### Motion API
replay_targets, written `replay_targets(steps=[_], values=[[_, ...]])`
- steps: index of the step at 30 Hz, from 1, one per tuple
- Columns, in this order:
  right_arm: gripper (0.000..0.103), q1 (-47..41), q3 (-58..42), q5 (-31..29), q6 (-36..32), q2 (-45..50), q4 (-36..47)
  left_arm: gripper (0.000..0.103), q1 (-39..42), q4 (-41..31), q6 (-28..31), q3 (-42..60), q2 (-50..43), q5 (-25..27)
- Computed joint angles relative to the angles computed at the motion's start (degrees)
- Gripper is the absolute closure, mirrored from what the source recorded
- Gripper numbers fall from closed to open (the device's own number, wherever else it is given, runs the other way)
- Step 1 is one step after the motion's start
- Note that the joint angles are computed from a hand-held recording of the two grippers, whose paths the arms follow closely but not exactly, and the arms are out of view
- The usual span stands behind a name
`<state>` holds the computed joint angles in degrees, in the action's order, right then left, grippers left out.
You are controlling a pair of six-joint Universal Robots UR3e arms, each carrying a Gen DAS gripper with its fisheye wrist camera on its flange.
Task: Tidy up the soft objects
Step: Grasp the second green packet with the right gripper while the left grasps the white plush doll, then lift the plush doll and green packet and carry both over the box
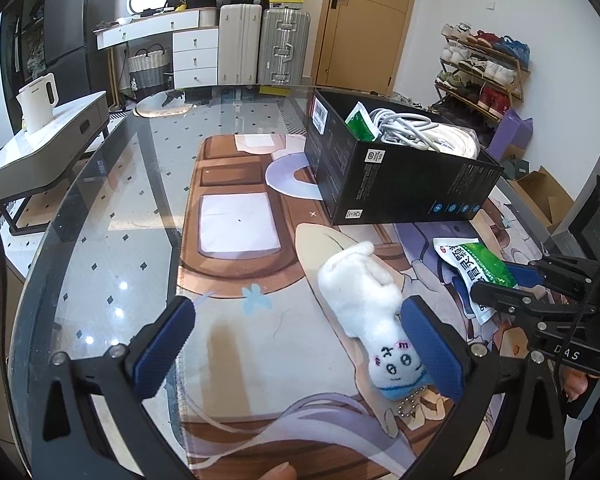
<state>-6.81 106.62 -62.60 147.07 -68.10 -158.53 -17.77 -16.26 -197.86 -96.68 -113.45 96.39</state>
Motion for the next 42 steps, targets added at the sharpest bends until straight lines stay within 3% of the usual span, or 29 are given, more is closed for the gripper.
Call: replay_targets(steps=[11, 16, 21, 29, 42], values=[[0.07, -0.8, 3.0, 0.8, -0.9, -1.5, -1.3, 0.0, -3.3, -5.0, 0.5, 6.6, -3.5, 4.8], [0.07, -0.5, 2.9, 1.0, -1.3, -1.6, -0.9, 0.002, -3.2, -7.3, 1.1, 8.8, -4.6, 2.0], [0.07, -0.8, 2.6, 1.4, -1.4, -1.6, -0.3, 0.029, -4.0, -10.3, 2.4, 11.7, -6.3, 1.9], [0.07, -0.8, 2.7, 1.3, -1.8, -1.5, -0.8, 0.073, -5.6, -6.6, 3.8, 9.8, -6.0, 2.4], [0.07, -1.1, 4.0, 1.4, -1.6, -2.7, -3.3, 0.077, -5.1, -4.2, 3.0, 7.4, -4.6, 1.7]])
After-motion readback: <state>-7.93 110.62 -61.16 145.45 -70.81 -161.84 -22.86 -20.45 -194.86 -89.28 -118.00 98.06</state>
